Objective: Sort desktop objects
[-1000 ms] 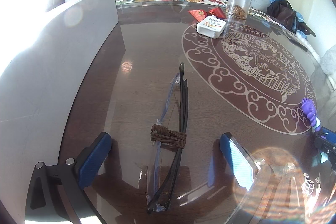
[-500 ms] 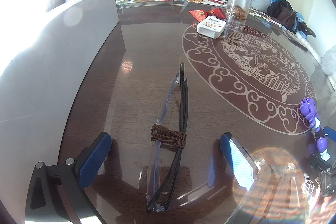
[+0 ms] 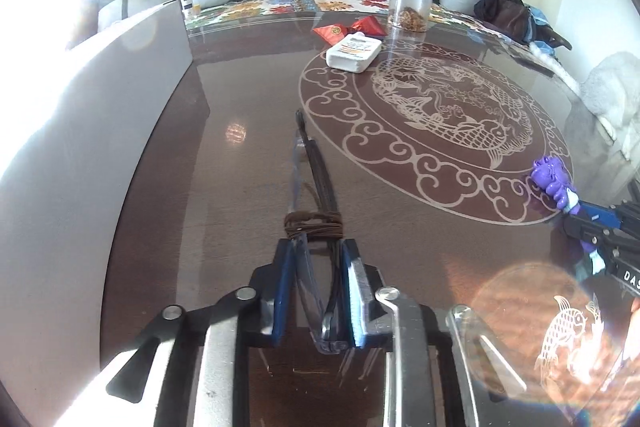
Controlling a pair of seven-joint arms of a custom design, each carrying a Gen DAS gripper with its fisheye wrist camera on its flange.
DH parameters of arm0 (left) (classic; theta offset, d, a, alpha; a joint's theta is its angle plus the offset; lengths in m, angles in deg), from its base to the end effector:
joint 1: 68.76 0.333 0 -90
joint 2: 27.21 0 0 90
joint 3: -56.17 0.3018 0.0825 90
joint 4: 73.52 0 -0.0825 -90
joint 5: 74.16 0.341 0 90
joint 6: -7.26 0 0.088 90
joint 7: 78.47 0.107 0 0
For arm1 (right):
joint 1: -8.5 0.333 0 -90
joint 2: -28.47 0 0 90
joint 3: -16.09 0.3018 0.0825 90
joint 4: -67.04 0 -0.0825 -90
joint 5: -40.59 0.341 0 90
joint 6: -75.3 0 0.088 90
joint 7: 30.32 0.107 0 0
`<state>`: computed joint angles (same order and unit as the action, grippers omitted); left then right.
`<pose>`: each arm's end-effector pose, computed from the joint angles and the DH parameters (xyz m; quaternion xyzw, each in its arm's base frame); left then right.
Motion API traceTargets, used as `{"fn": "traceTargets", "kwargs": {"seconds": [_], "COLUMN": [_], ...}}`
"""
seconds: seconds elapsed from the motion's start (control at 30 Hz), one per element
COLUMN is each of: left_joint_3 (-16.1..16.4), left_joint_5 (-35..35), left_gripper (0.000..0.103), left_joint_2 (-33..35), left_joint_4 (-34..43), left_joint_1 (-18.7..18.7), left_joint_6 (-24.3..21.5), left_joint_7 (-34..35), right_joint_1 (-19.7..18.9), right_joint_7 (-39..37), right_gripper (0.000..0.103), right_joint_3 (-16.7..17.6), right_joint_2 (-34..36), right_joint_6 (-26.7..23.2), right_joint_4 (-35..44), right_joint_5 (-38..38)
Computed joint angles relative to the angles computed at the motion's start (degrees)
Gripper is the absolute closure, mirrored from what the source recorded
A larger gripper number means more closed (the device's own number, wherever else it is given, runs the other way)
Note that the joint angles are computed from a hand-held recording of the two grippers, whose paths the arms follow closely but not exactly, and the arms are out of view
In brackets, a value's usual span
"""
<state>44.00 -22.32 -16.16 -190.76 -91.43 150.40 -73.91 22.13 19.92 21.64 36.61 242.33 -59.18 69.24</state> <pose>0.4662 -0.3252 0.3867 -0.7418 0.5929 -0.1948 0.2457 0.5319 0.1522 0.3926 -0.8365 0.4587 -0.1505 0.2593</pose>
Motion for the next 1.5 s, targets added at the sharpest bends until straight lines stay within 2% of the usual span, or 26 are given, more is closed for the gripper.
{"fn": "traceTargets", "kwargs": {"seconds": [0.03,0.07,0.13,0.2,0.37,0.47,0.63,0.73,0.83,0.93,0.97,1.0,1.03,1.07,1.13,1.17,1.27,1.33,1.43,1.5], "left_joint_3": [-0.06,-0.07,0.21,0.03,-2.52,-3.22,-0.52,3.22,6.48,8.46,8.68,8.31,7.05,4.93,1.42,0.15,-3.22,-5.48,-8.7,-10.36], "left_joint_5": [-0.17,-0.63,0.35,2.74,7.73,6.43,-1.06,-6.5,-11.57,-16.75,-18.45,-19.86,-20.3,-19.98,-20.08,-20.5,-21.04,-20.52,-18.97,-17.2], "left_gripper": [0.08,0.081,0.081,0.081,0.081,0.081,0.081,0.081,0.081,0.078,0.065,0.054,0.032,0.025,0.023,0.023,0.023,0.023,0.023,0.02], "left_joint_2": [-0.36,-1.04,-3.85,-7.61,-19.78,-29.36,-45.75,-51.1,-51.39,-49.86,-48.66,-47.94,-48.08,-49.42,-52.74,-53.21,-54.53,-53.74,-49.17,-44.44], "left_joint_4": [-0.43,-1.29,-4.21,-6.73,-13.15,-18.57,-28.08,-33.08,-35.86,-37.65,-37.38,-37.13,-37.31,-38.08,-39.77,-39.69,-39.1,-37.15,-31.46,-27.16], "left_joint_1": [0.03,0.32,1.05,1.64,4.46,6.65,8.65,9.53,10.8,12.04,12.37,12.82,13.75,14.89,16.34,16.72,16.54,15.89,14.67,14.07], "left_joint_6": [0.28,1.47,5.91,8.44,10.07,10.66,5.47,2.17,-0.95,-2.44,-3.18,-4.39,-5.27,-5.87,-6.63,-6.98,-6.97,-6.04,-3.51,-0.37], "left_joint_7": [0.01,-0.44,-3.69,-6.87,-13.75,-14.71,-7.76,-1.24,5.51,9.87,11.26,12.18,11.94,10.67,9.25,8.86,7.12,6.09,5.21,4.88], "right_joint_1": [0.53,1.46,1.12,1.05,2.79,5.37,10.8,14.33,18.21,21.89,22.43,23.12,24.12,24.86,24.26,22.81,18.65,16.14,13.37,11.91], "right_joint_7": [2.1,6.17,7.56,8.07,6.11,4.63,3.2,4.87,8.42,14.08,14.88,16.26,18.46,20.33,19.88,17.73,9.49,2.59,-5.9,-6.8], "right_gripper": [0.081,0.081,0.081,0.081,0.081,0.081,0.081,0.081,0.081,0.081,0.081,0.078,0.063,0.048,0.042,0.035,0.015,0.008,0.003,0.003], "right_joint_3": [-0.79,-2.1,-2.0,-1.7,0.02,1.31,4.36,6.75,8.55,8.76,9.07,8.98,8.32,7.63,8.12,9.18,11.04,11.31,9.18,6.16], "right_joint_2": [-0.1,-0.15,-1.03,-3.12,-7.9,-8.93,-6.73,-2.5,3.19,9.37,11.15,13.06,14.79,16.02,15.11,13.59,7.45,2.89,-2.11,-3.84], "right_joint_6": [-1.36,-2.76,-4.98,-5.25,-6.26,-7.5,-12.31,-14.57,-15.22,-17.36,-18.4,-20.01,-21.91,-23.37,-21.08,-19.21,-12.42,-7.04,-1.63,0.5], "right_joint_4": [0.58,1.09,1.37,0.43,1.53,5.3,15.08,21.71,27.87,34.17,35.79,37.82,39.85,41.28,38.94,36.51,27.8,20.86,11.16,5.33], "right_joint_5": [-2.19,-6.06,-6.49,-6.36,-2.25,1.56,8.16,8.52,4.73,-1.12,-1.71,-2.87,-4.98,-6.88,-6.49,-4.29,3.06,8.6,14.5,13.28]}}
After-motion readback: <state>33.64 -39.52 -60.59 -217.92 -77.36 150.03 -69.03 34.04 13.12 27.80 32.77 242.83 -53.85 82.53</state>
